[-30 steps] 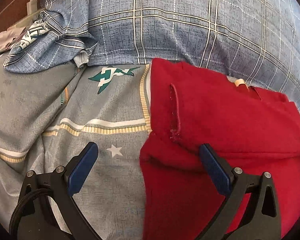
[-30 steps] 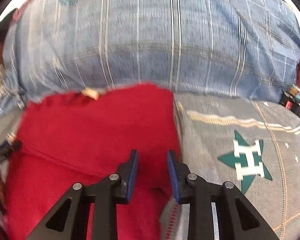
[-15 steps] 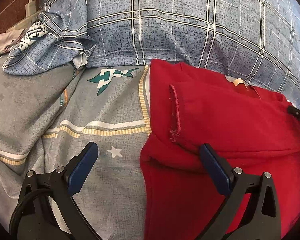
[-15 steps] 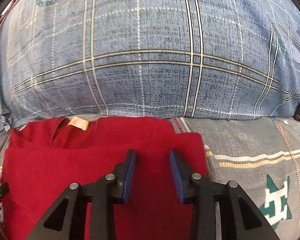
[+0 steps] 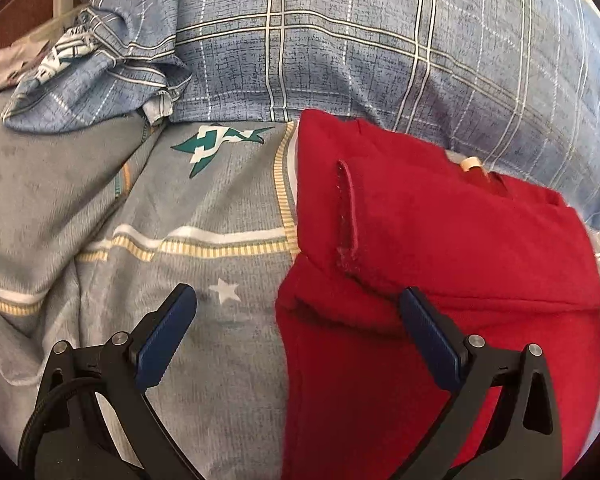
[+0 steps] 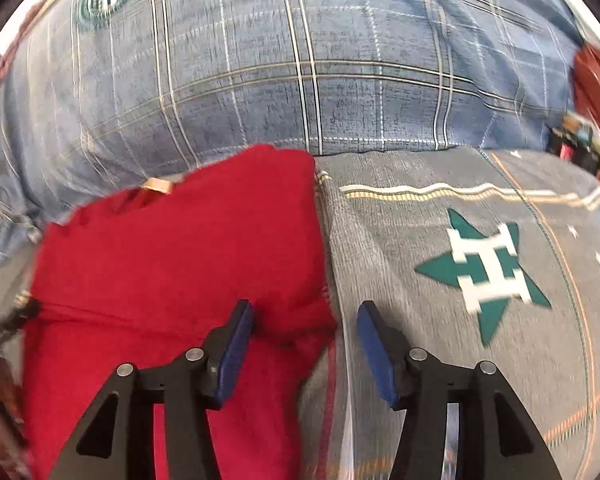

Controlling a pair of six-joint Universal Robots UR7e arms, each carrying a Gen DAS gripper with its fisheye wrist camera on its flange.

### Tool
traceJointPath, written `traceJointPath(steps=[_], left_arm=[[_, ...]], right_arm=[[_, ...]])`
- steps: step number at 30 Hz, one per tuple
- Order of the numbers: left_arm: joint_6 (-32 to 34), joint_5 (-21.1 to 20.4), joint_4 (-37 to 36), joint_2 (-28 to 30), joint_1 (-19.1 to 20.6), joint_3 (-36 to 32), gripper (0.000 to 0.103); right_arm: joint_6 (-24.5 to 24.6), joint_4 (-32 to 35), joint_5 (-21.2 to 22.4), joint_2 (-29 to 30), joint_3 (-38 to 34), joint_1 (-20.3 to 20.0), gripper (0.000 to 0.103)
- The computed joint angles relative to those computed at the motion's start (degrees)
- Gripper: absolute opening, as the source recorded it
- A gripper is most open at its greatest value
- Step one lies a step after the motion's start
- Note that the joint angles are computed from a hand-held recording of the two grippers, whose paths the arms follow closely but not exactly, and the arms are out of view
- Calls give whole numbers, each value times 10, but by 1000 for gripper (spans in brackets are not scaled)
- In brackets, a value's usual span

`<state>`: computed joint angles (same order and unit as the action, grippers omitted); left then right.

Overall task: Fold small clothes
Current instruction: 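Move both grippers to the hem of the folded red t-shirt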

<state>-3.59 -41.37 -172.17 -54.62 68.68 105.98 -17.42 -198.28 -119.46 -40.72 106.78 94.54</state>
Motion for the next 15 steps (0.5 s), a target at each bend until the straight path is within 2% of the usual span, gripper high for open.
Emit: traceJointPath(steps=[2,5,6,10,15], left_arm=[[-11,-14,0,-15,-4,19,102],[-29,-27,-2,-47,-15,63,102],[-35,-27,-3,-56,-20,76,102],[-66,-36,14,-105,-43,134,102],[-102,-10,18,-158,-77,219,102]], right_arm=[[-12,-36,10,-17,32,7,53],[-27,-72,19,-55,99,14,67],[-24,-70,27,-66,114,13,69],[-30,-78,45,-100,184,13,69],[-78,-103,79,-103,255,16,69]])
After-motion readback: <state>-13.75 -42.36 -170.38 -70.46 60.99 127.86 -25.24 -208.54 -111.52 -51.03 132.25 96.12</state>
